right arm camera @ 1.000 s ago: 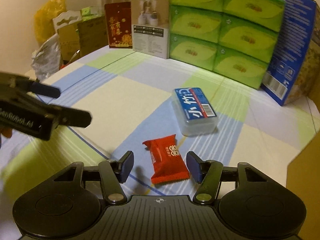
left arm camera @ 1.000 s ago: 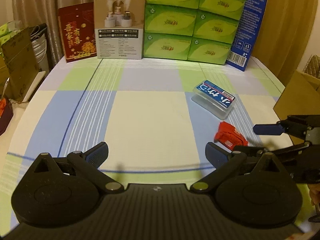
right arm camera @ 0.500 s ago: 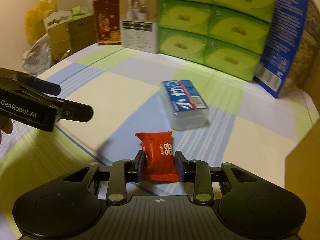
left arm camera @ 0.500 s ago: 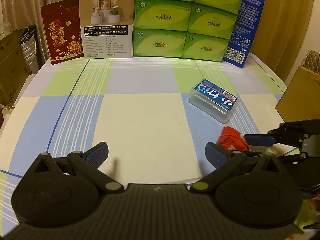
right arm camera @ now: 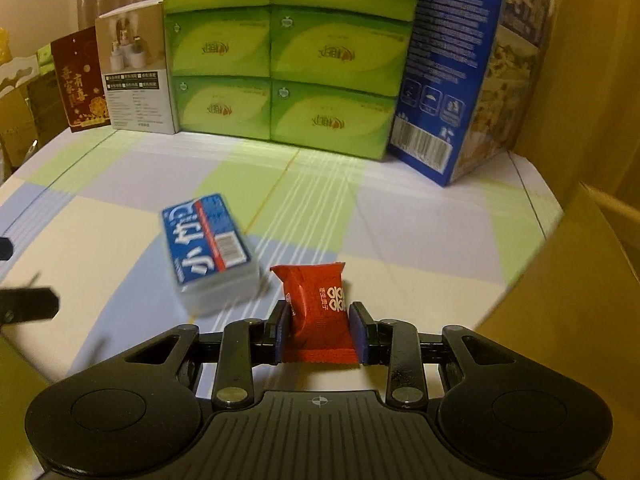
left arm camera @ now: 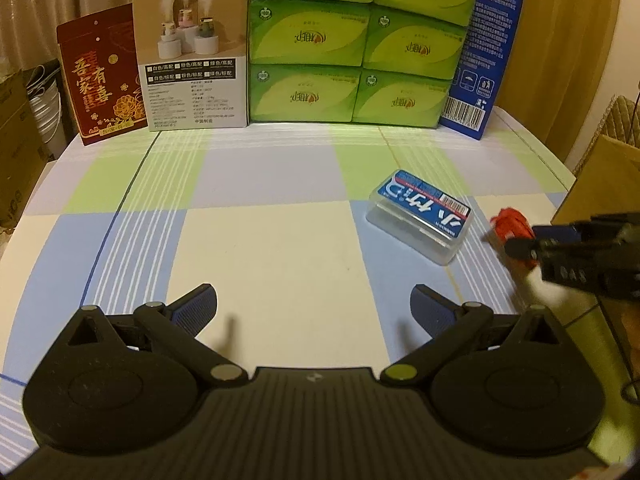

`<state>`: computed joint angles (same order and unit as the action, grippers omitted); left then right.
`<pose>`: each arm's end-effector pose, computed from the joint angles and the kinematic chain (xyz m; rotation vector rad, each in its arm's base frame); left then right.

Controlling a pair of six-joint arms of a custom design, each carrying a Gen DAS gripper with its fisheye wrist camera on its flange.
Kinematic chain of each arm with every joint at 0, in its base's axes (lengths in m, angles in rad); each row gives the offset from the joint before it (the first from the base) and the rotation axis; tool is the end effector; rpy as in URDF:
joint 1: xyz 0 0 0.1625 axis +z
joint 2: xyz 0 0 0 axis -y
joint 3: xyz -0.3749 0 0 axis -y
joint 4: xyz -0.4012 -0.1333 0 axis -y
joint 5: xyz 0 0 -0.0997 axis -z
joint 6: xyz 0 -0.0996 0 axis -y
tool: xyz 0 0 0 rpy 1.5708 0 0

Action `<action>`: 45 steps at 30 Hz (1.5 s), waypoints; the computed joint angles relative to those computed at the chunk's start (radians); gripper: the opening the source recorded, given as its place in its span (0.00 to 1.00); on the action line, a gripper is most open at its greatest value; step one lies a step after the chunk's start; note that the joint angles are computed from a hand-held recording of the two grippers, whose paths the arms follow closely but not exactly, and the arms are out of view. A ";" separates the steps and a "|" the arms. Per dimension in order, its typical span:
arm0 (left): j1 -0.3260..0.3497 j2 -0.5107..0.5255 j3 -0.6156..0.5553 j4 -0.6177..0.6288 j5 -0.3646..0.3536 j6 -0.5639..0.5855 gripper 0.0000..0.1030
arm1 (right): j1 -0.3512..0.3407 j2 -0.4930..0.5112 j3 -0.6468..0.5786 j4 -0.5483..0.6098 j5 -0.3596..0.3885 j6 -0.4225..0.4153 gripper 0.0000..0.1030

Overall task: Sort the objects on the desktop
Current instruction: 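Grasp the red candy packet with the right gripper while the left gripper grasps the floss box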

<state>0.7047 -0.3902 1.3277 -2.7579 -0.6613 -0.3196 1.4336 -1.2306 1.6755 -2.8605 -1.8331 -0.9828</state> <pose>-0.3928 -0.6122 -0.0529 0.4990 2.3187 -0.8930 0.0209 -0.6342 0.3539 0.8480 -2.2286 0.7397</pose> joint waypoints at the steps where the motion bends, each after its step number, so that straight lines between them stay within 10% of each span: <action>1: 0.001 0.001 -0.002 -0.002 -0.001 0.001 0.98 | 0.001 0.011 -0.009 0.000 -0.001 -0.004 0.29; 8: 0.009 -0.008 0.013 0.001 0.000 -0.016 0.98 | -0.022 -0.048 0.050 0.125 0.124 -0.073 0.27; 14: 0.013 0.006 -0.006 -0.042 -0.010 0.008 0.98 | -0.041 -0.081 0.092 0.066 0.114 0.031 0.27; 24: 0.027 0.173 -0.242 -0.060 -0.104 0.265 0.95 | -0.067 -0.117 0.126 0.018 0.133 -0.002 0.30; 34: 0.054 0.234 -0.322 0.023 -0.119 0.290 0.65 | -0.075 -0.099 0.131 -0.017 0.148 -0.027 0.47; 37: 0.051 0.233 -0.313 0.003 -0.120 0.291 0.50 | -0.074 -0.106 0.131 0.001 0.149 -0.012 0.32; 45: 0.020 0.147 -0.159 -0.009 -0.126 0.189 0.50 | -0.064 -0.194 0.213 0.027 0.113 0.026 0.28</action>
<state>0.7252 -0.2432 1.1685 -2.7668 -0.7875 -0.1307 1.3696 -1.4250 1.8885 -2.8340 -1.7197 -0.9569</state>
